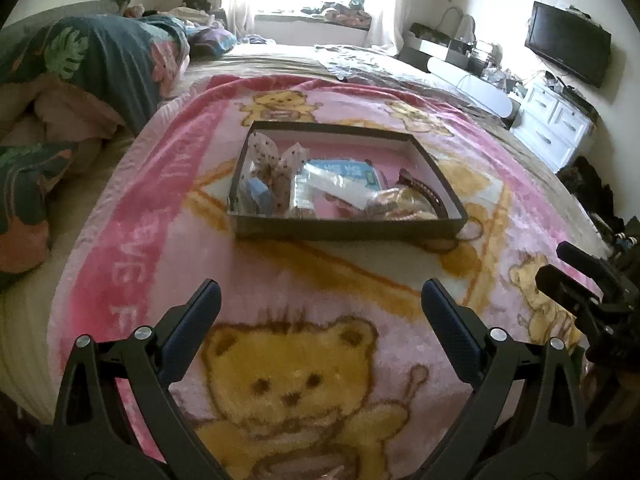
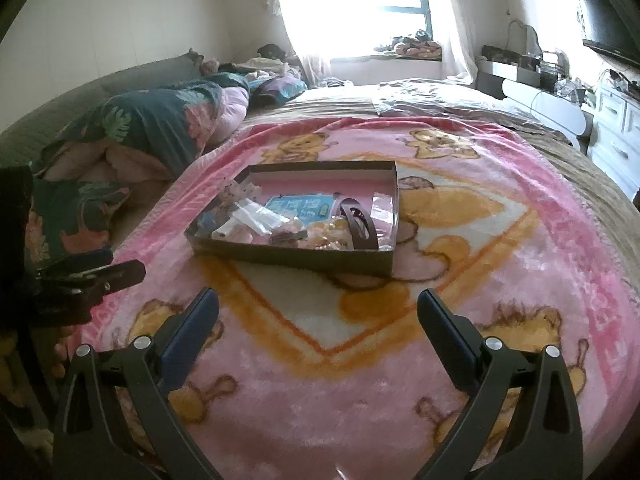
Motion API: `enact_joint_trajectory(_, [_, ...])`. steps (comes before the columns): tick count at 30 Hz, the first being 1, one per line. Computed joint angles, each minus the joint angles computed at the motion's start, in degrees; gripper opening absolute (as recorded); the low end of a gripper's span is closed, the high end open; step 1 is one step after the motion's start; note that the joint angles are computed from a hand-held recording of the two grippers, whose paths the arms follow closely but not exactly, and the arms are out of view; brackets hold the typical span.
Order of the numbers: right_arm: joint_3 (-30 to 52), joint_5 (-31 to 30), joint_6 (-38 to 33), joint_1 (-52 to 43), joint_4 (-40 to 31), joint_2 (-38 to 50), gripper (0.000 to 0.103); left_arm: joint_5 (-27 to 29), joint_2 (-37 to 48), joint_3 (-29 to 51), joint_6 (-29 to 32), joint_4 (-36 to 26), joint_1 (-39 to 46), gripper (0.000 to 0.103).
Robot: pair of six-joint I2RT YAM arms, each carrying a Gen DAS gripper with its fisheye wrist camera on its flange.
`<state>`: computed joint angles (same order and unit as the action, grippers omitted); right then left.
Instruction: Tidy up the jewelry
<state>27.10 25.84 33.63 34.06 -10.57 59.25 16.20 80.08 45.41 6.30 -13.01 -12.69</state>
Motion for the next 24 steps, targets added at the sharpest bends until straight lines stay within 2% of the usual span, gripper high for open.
enact_joint_trajectory(24, [-0.6,-1.2,2.0,-0.1,-0.9,-0.9,0.099,-1.3,-1.3,-0.9,0.5,-1.2,-0.3,0.094])
